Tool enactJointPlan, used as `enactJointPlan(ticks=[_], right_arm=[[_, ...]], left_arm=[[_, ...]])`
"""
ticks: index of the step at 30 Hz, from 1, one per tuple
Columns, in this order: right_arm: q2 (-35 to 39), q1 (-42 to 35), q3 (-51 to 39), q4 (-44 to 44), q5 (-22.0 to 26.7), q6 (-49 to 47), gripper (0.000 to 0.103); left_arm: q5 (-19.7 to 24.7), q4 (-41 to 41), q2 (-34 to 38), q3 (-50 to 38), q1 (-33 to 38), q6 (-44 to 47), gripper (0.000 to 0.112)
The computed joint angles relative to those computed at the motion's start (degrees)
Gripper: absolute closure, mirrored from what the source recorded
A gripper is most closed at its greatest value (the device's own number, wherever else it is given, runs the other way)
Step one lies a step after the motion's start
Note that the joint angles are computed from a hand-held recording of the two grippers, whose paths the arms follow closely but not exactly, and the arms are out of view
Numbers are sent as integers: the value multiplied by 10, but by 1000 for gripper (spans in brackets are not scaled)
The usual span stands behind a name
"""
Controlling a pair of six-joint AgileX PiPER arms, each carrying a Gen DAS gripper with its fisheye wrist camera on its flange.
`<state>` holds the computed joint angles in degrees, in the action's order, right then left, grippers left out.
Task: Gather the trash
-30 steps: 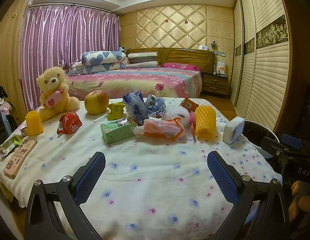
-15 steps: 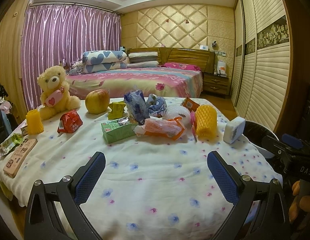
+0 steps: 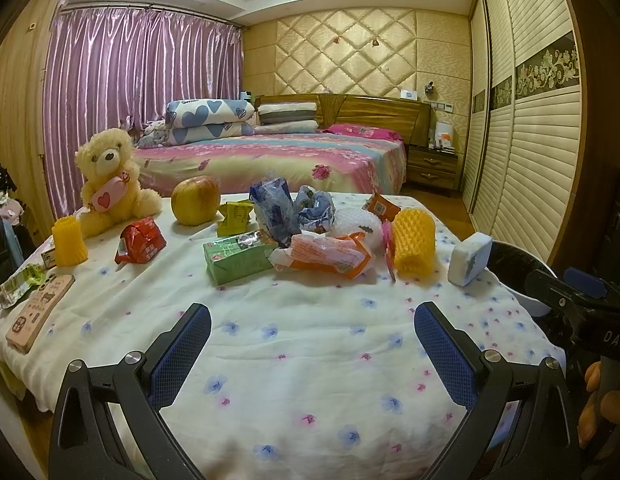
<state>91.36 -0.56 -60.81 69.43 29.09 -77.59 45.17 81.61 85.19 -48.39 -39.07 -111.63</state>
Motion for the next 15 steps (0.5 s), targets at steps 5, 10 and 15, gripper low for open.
enactJointPlan(ticks=[5,10,15], right_arm=[[0,0,0,-1,0,1,0],[-4,8,2,-15,-3,21,0],[3,8,-2,-21,-2,28,0]], left_arm=[[-4,2,-1,2,3,-2,10],[-20,7,-1,6,12,-8,10],[-27,5,3,3,19,-5,10]])
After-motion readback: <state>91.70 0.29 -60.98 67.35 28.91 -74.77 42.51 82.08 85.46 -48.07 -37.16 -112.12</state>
